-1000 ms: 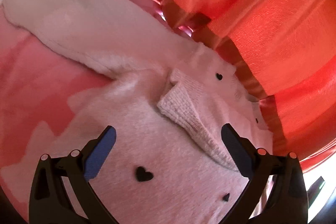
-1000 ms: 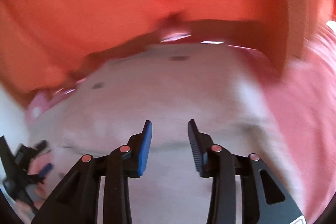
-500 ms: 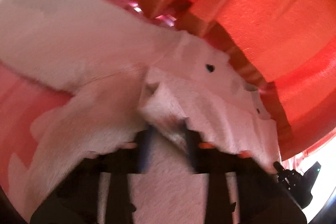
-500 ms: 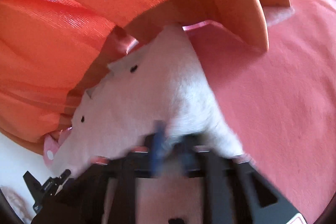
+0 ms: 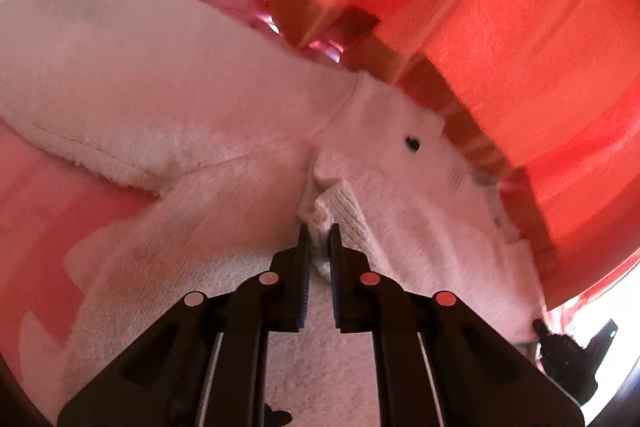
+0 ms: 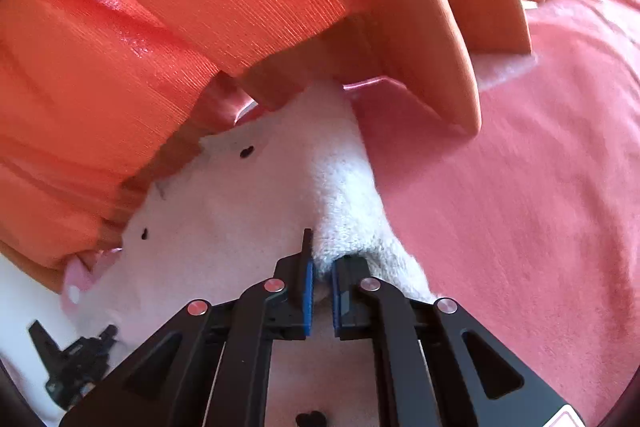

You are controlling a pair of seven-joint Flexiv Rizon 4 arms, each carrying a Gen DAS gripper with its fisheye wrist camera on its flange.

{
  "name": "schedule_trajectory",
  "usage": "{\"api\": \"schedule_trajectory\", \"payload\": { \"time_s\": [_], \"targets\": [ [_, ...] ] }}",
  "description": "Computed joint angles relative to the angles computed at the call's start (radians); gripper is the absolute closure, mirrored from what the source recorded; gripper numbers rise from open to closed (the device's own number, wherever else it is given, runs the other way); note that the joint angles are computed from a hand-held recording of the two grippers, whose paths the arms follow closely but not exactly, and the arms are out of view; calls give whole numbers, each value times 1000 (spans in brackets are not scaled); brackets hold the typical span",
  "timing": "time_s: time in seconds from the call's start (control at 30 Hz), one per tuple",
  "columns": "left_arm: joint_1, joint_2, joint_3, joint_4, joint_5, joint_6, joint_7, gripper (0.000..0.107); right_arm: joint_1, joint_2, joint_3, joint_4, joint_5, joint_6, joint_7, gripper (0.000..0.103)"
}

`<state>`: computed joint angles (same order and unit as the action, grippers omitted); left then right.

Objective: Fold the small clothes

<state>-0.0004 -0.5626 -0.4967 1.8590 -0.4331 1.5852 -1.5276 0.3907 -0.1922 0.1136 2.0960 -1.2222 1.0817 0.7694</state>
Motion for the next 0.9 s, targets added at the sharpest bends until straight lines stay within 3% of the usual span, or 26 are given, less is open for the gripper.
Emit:
{"api": "schedule_trajectory", "payload": {
  "time_s": [0.03,0.1,0.17,0.2,0.23,0.3,0.33,0.37,0.4,0.47,0.5,0.57,0.6,0.67,0.73,0.8,0.83,0.87,0.9],
  "targets": [
    [-21,-2,34,-10,27,-25,-32,97,-5,-6,-1,11,-1,23,16,98],
    [-19,2,22,1,-12,-10,-22,96,-6,21,8,29,14,19,45,97],
    [0,35,7,24,-44,2,-54,92,26,65,56,23,159,-99,-22,87],
    [-12,55,27,34,-51,22,-81,81,54,85,83,8,213,-191,-44,83],
    [-37,74,70,40,-55,34,-117,59,82,96,107,-19,252,-266,-77,83],
    [-149,117,227,56,-106,68,-198,31,115,94,123,-49,245,-293,-96,83],
    [-182,141,308,75,-65,88,-310,18,129,79,124,-71,223,-282,-115,82],
    [-210,157,389,84,-2,84,-428,15,151,62,129,-98,202,-282,-152,76],
    [-236,168,449,97,-4,88,-482,15,170,47,131,-120,196,-298,-179,68],
    [-233,182,496,132,-100,90,-459,15,220,-23,125,-204,198,-358,-267,60],
    [-221,181,549,128,-66,44,-484,15,240,-56,123,-243,219,-378,-346,60],
    [-250,167,712,72,142,-71,-657,15,266,-95,107,-285,248,-384,-430,60],
    [-278,149,790,45,186,-106,-690,15,276,-109,99,-297,255,-375,-457,60],
    [-287,117,851,9,150,-162,-645,15,288,-116,84,-302,272,-357,-472,60],
    [-210,97,787,-1,84,-158,-585,22,290,-124,72,-302,287,-324,-477,60],
    [-144,91,739,-23,146,-161,-627,23,299,-127,64,-304,298,-327,-481,60],
    [-97,84,677,-28,117,-135,-571,49,305,-130,61,-310,307,-341,-486,60],
    [-51,77,595,-26,26,-103,-450,95,310,-134,59,-316,315,-352,-487,60],
    [9,74,514,-44,-2,-130,-380,103,310,-134,58,-316,323,-351,-487,60]
  ]
}}
